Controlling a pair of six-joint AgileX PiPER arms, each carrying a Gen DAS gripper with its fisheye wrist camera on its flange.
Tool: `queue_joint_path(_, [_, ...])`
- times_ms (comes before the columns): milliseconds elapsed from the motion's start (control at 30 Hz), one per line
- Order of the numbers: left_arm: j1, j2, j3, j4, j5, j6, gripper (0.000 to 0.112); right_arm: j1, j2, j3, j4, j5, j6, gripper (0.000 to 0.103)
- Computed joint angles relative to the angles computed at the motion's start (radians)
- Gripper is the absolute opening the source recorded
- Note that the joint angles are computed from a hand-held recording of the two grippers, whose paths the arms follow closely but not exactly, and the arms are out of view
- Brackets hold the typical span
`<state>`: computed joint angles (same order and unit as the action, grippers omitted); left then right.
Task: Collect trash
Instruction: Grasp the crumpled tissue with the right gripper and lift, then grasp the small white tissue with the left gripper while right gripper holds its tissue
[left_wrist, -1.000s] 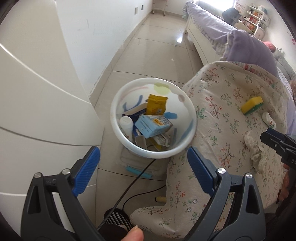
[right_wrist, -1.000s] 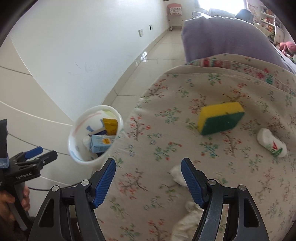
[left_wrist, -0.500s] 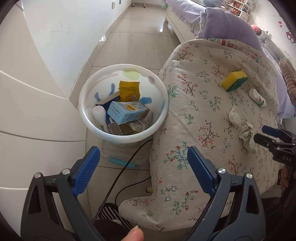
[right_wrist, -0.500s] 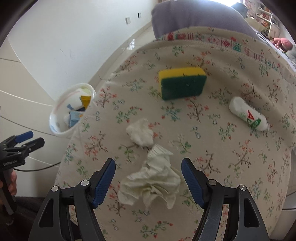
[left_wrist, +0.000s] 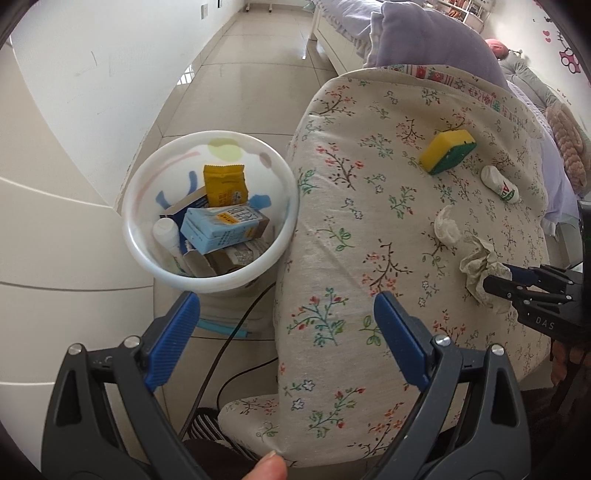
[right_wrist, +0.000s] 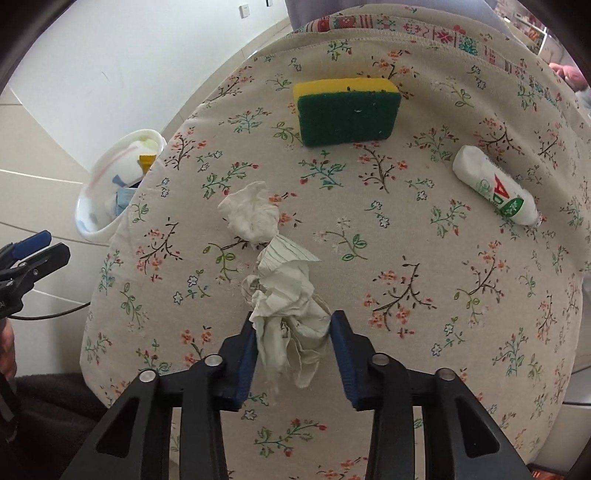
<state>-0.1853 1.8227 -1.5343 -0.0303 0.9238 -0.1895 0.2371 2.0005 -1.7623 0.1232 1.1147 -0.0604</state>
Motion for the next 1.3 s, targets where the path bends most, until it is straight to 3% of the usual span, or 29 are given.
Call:
queue_joint_path(733, [-0.209,0.234,-0.283,0.052,0.011,-0.074,0.095,-0.171,-0.038,-0.042,0.013,-0.026,0.038,0.036])
queue_joint_path(933, [-0.242,0.31,-0.359,-0.017,-0.032,-0.033,0.079,-0.213,-0.026,-0.064,0.023,-0.015,0.051,0.036])
queue_joint_path(1233, [-0.276,0.402,-0.468,-0.017,-0.011,-0.076,0.049,-0.253,-0.026,-0.055,0.03,-0.02,0.047,0.036])
queue_joint_path(1300, [-0.275,0.413,-0.478,-0.022,-0.007,-0.075,0.035,-0.258,-0.025,-0.053,0.031,-0.018,0.046,0.036])
